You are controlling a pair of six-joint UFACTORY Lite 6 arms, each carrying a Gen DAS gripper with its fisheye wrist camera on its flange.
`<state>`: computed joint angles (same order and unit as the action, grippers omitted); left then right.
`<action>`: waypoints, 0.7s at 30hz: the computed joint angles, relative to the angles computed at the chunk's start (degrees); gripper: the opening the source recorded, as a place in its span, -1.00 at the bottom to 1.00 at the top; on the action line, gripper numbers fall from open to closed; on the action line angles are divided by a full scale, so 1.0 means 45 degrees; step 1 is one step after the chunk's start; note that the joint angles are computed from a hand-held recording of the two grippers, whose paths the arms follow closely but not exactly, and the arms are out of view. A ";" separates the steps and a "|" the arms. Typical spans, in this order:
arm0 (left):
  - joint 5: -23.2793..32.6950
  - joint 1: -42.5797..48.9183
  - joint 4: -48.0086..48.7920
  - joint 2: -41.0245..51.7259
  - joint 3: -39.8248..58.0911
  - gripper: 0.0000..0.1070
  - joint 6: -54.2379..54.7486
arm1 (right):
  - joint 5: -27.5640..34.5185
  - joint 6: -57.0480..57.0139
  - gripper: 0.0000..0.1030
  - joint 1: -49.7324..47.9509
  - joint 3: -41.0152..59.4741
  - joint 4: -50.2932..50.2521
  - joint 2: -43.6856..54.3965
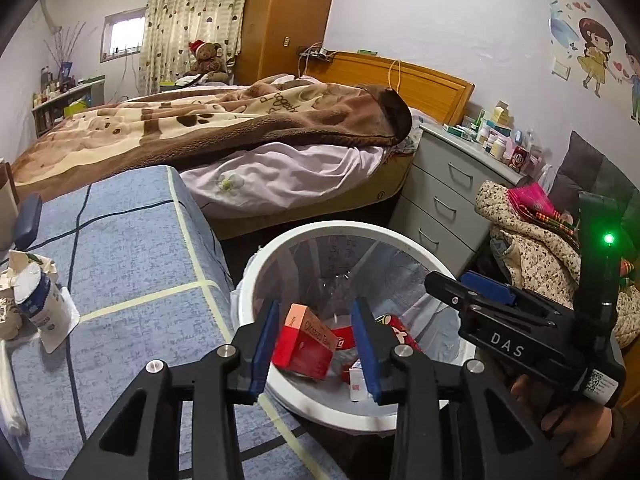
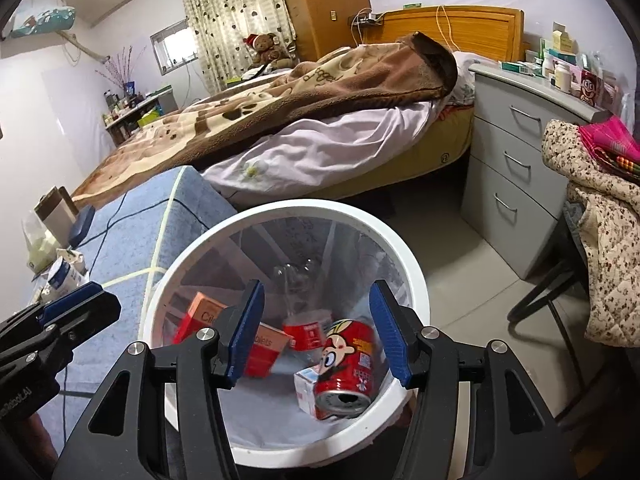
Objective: Collect trash
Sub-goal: 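Carry box and can over the wastebasket and open both tools, then move both open tools back over the bed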
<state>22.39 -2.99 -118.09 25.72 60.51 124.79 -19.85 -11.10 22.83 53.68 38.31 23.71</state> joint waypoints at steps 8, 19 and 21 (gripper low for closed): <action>0.0398 0.0826 -0.0067 -0.1211 -0.1151 -0.24 0.0253 | -0.0091 -0.0552 0.13 0.0467 0.0153 0.0506 -0.0191; 0.0897 0.3207 -0.0270 -0.3073 -0.2973 -0.20 0.1076 | -0.0526 -0.0377 0.21 0.1675 0.0804 0.0308 0.0165; 0.1166 0.3831 0.0163 -0.3281 -0.3172 -0.18 0.0789 | -0.0549 -0.0110 0.21 0.1902 0.1060 -0.0066 0.0357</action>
